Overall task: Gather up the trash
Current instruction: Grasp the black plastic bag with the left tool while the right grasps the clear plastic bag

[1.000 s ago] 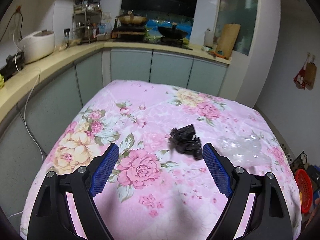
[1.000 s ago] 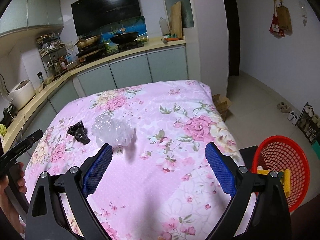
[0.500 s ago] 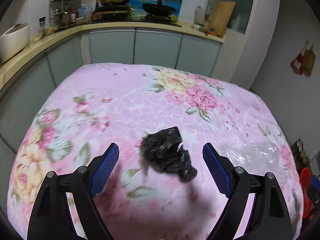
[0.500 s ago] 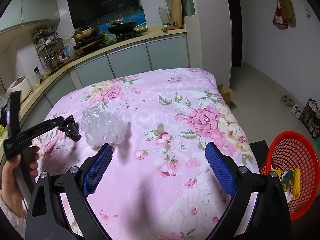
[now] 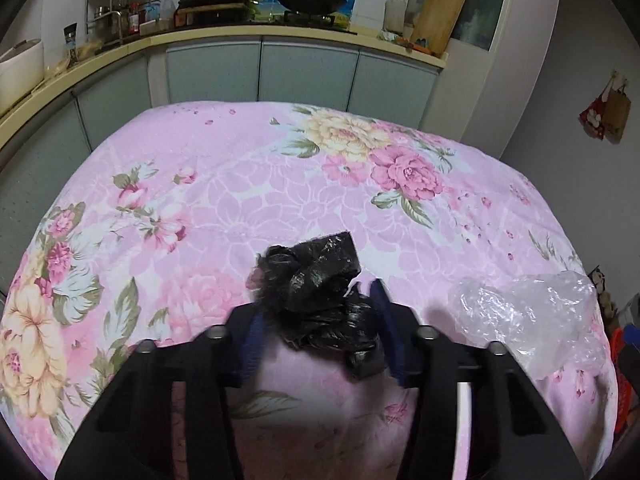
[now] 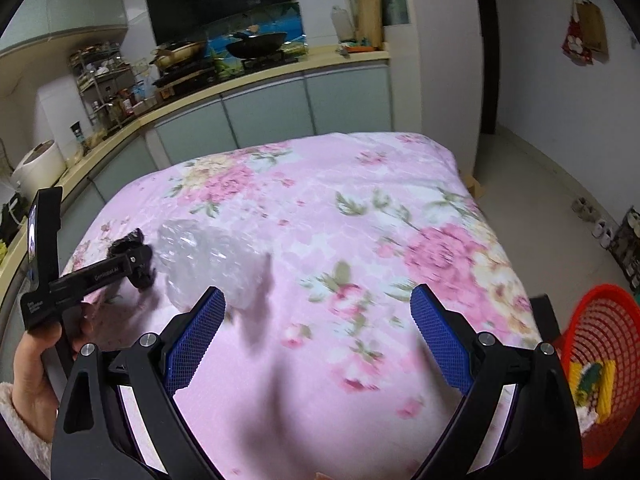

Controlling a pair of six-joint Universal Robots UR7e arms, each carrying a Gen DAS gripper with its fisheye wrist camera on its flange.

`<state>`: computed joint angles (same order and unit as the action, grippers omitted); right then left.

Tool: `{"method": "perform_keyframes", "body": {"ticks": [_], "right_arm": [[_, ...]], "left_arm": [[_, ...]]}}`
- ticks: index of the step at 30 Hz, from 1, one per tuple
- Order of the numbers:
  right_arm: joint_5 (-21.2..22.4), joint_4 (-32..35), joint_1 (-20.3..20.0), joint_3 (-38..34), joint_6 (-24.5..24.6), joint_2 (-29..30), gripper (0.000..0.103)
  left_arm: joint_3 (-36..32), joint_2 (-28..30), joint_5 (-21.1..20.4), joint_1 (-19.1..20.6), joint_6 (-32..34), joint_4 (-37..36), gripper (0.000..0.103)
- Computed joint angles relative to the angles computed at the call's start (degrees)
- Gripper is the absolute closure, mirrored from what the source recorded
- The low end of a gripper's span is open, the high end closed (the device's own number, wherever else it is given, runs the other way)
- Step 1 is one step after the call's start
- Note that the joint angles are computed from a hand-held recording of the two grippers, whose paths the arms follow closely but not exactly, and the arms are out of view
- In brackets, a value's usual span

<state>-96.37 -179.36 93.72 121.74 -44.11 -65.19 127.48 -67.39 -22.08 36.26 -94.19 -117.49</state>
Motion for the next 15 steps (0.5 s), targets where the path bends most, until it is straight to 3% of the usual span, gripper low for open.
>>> {"method": "perform_keyframes", "body": {"ticks": [4,11,15], "right_arm": [[0.9,1.39,1.43,-0.8,-0.91,1.78,0.012],[1.12,2.38,3.87,-1.85,-1.99,5.35,0.011],[-0.06,1.74,5.04,-3.12,-1.67,8.26,0.011]], "left_arm": [[0.01,-1.12,0.48,-2.09,-5.03,6.05,0.063],[-2.74,-2.03,-0.58,-6.59,-24.38,29.13,0.063],[-4.2,-1.01,-1.32,-7.29,-30.72,37.04,0.063]]}}
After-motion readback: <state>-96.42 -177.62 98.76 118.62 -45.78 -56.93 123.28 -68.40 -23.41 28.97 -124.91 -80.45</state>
